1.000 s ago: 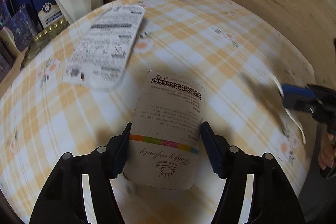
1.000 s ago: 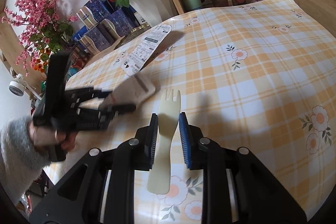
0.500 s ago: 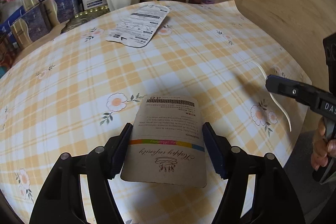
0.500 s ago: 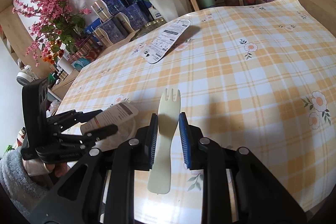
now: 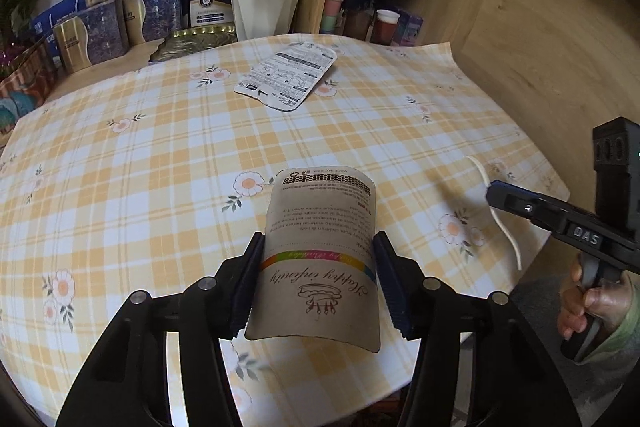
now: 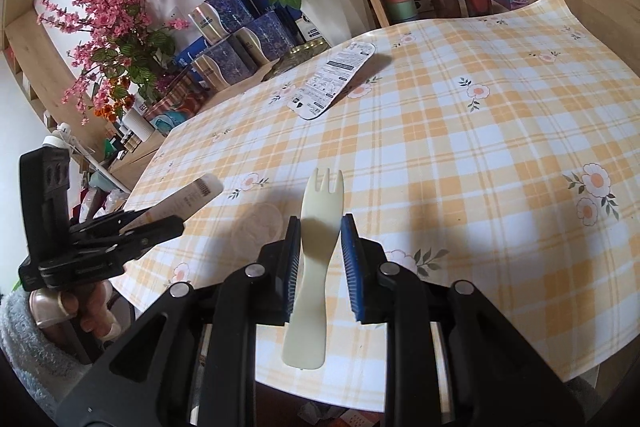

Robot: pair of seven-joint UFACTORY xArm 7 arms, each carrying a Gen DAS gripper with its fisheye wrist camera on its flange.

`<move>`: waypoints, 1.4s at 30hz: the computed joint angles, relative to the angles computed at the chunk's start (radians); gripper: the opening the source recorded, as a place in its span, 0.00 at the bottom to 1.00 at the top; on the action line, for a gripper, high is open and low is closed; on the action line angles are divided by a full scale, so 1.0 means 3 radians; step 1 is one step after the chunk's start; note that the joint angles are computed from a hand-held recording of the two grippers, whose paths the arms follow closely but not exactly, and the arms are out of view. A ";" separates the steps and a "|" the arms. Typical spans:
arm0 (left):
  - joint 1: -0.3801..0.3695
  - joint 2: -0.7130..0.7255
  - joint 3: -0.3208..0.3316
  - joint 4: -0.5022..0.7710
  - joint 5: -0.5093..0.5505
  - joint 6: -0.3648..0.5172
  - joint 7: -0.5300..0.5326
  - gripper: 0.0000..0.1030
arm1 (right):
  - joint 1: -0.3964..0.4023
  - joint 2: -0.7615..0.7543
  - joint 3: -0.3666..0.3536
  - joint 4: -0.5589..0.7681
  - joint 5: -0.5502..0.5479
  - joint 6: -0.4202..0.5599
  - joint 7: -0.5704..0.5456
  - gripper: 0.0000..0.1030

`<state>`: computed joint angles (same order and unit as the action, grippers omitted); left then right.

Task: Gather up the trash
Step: 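Carry the paper card into the bin and open the left tool while the right tool carries the spork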

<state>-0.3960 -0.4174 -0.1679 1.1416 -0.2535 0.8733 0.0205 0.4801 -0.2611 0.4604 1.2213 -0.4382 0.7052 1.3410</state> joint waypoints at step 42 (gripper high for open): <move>-0.0459 -0.1841 -0.0090 -0.1837 -0.0735 0.0806 -0.0294 0.77 | 0.0621 0.0194 0.0422 0.0271 -0.0157 0.0441 0.0371 0.23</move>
<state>-0.5337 -0.9697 -0.1950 0.5906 -0.4739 1.1150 -0.0678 0.6665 -0.2029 0.5869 1.3028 -0.4854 0.8376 1.4523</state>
